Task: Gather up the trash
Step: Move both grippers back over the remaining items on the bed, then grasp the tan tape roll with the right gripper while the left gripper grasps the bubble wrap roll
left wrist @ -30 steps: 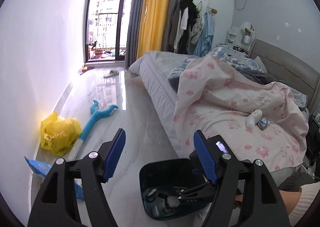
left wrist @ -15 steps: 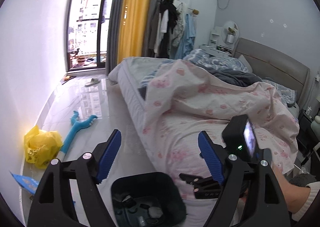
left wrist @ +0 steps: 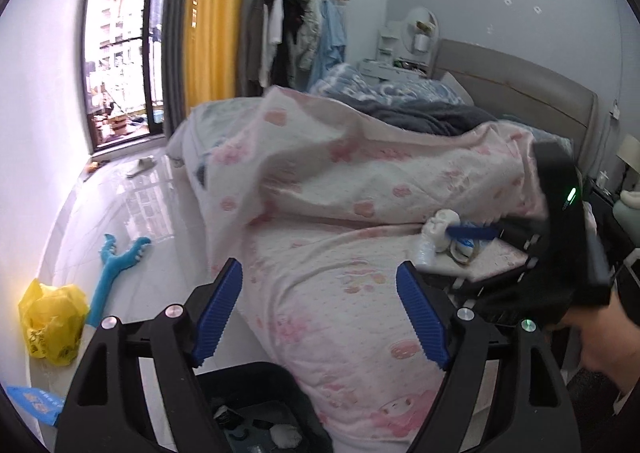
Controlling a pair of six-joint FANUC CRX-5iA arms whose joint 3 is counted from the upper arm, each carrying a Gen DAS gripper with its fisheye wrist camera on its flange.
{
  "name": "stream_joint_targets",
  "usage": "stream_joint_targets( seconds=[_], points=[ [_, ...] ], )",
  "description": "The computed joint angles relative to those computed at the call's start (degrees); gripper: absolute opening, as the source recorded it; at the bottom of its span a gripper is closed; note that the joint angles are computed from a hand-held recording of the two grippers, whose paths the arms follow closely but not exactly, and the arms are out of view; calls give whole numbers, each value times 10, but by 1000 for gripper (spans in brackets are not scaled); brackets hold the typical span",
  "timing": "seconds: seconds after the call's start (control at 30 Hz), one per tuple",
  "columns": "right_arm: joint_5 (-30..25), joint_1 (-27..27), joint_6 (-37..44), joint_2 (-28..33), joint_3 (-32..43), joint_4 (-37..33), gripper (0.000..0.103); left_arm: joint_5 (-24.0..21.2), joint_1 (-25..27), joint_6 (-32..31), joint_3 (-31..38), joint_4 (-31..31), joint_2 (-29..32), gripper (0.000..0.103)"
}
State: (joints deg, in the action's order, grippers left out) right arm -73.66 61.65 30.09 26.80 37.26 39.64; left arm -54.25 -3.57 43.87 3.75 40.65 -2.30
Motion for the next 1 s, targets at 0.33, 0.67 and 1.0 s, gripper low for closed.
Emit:
stream_joint_targets(
  seconds=[0.33,0.67,1.0],
  points=[
    [42,-33,-147,-117,-188,44,80,-4,-57,22,47,-14,69,82],
    [112,-60,-204,-183,-294,10,63,-1,-112,12,81,-41,115,81],
    [217,-84,-253,-238,-384,21,49,-14,-144,39,115,-64,151,81]
  ],
)
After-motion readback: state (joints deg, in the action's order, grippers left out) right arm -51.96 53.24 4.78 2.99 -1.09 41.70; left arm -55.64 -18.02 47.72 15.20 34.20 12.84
